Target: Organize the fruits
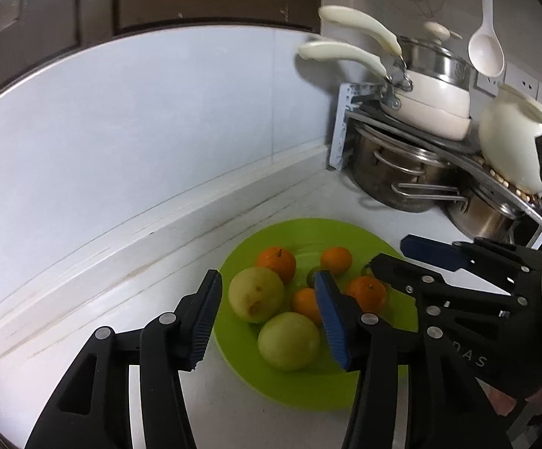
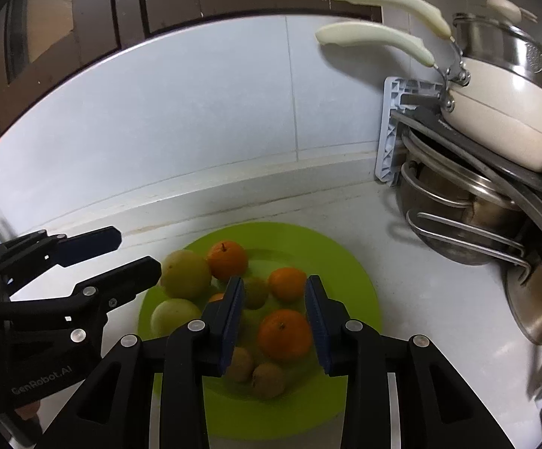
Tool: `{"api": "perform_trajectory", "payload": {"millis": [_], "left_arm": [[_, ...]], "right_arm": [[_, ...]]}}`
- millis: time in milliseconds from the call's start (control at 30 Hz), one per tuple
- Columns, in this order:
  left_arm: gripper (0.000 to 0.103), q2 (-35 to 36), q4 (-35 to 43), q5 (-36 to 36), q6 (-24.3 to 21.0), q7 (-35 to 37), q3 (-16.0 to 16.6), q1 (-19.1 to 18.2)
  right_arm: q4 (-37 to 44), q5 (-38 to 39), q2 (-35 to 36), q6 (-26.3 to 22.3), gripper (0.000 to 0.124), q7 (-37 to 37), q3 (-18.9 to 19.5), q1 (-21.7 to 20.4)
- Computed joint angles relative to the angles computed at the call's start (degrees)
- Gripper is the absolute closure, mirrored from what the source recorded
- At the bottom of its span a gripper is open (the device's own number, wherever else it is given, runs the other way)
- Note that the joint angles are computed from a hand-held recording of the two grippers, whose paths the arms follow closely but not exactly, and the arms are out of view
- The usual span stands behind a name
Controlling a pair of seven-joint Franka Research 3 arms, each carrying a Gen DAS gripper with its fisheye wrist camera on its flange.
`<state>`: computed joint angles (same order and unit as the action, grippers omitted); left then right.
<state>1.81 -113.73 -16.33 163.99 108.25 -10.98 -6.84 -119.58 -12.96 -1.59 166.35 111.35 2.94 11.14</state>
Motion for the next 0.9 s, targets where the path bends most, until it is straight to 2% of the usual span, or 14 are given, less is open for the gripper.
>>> {"api": "perform_trajectory", "payload": {"millis": [133, 300, 400, 533, 600, 767, 900], "left_arm": [[0.048, -3.0, -2.8, -1.9, 1.1, 0.7, 0.5, -0.4], [0.042, -7.9, -7.2, -2.8, 2.9, 0.0, 2.4, -2.5], [0.04, -11.3, -10.1, -3.7, 4.0, 0.1, 4.3, -4.6], [0.033, -16.7, -15.1, -3.6, 5.5, 0.0, 7.3, -7.6], [0.03, -19.0, -17.3, -2.3, 6.4, -0.9, 8.3, -8.6], [0.023, -25.9, -23.2, -0.5, 6.8, -1.3, 12.6, -13.2], [0.021, -32.1, -27.8, 1.6, 5.8, -1.7, 15.2, -15.9]], "right_arm": [[-2.7, -2.5, -3.4, 0.4, 0.089, 3.3, 1.0, -0.6], [-6.2, -5.9, -8.3, 0.9, 0.089, 7.7, 4.0, -3.0], [-8.5, -7.1, -11.4, 1.5, 0.084, 10.3, 6.4, -5.0], [-11.8, -7.6, -16.0, 1.7, 0.083, 12.5, 9.6, -7.3], [-14.0, -8.2, -19.1, 1.8, 0.076, 14.9, 12.1, -9.4], [-19.1, -8.4, -28.0, -0.3, 0.072, 19.7, 18.0, -13.8], [-22.9, -6.3, -35.5, -3.7, 0.064, 21.9, 21.0, -14.0]]}}
